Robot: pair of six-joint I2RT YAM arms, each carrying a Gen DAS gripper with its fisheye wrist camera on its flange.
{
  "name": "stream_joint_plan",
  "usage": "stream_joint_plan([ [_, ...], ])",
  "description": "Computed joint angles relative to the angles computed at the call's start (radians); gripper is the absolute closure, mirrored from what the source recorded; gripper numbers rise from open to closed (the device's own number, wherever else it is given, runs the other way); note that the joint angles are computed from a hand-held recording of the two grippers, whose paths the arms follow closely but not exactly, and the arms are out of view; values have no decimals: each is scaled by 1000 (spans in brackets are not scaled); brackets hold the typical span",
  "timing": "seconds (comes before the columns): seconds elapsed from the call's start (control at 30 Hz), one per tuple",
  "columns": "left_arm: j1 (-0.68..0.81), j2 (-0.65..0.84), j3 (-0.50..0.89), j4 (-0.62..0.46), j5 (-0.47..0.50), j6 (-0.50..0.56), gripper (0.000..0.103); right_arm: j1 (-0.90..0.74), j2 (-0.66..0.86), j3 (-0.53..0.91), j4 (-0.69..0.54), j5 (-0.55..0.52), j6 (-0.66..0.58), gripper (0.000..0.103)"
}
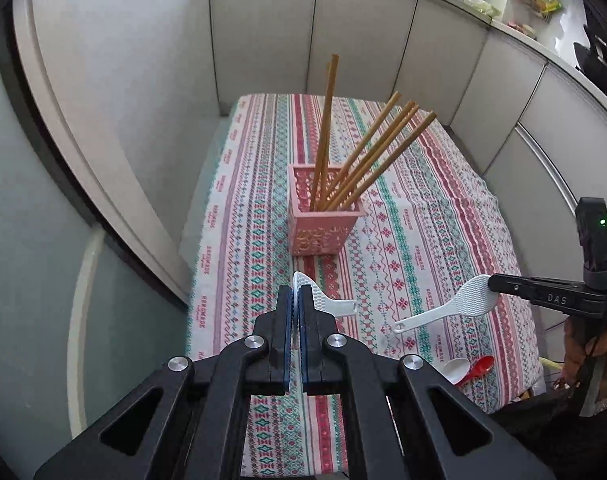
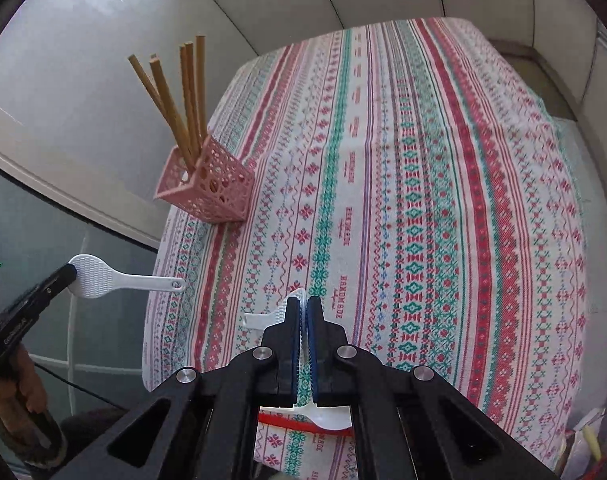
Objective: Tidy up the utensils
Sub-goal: 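Carry both paddles over the pink basket and open both tools to drop them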
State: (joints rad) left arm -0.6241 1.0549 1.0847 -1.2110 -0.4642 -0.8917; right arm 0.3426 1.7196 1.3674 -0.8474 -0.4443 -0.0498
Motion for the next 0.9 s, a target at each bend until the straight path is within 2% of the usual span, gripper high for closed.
stream_joint_plan([
  [0.1,-56,40,62,-63,-111,-31,101,-5,-57,15,11,33,-1,99],
  [0.27,-85,121,157,-111,-250,-16,101,20,-119,45,45,74,18,99],
  [0.5,-43,273,248,-63,-389,111,101,43,-105,88,57,48,54,99],
  [0.63,4,336,244,17,-393,211,100,51,-88,102,54,42,65,99],
  [0.9,97,408,214,154,-292,331,100,42,-62,131,41,43,62,99],
])
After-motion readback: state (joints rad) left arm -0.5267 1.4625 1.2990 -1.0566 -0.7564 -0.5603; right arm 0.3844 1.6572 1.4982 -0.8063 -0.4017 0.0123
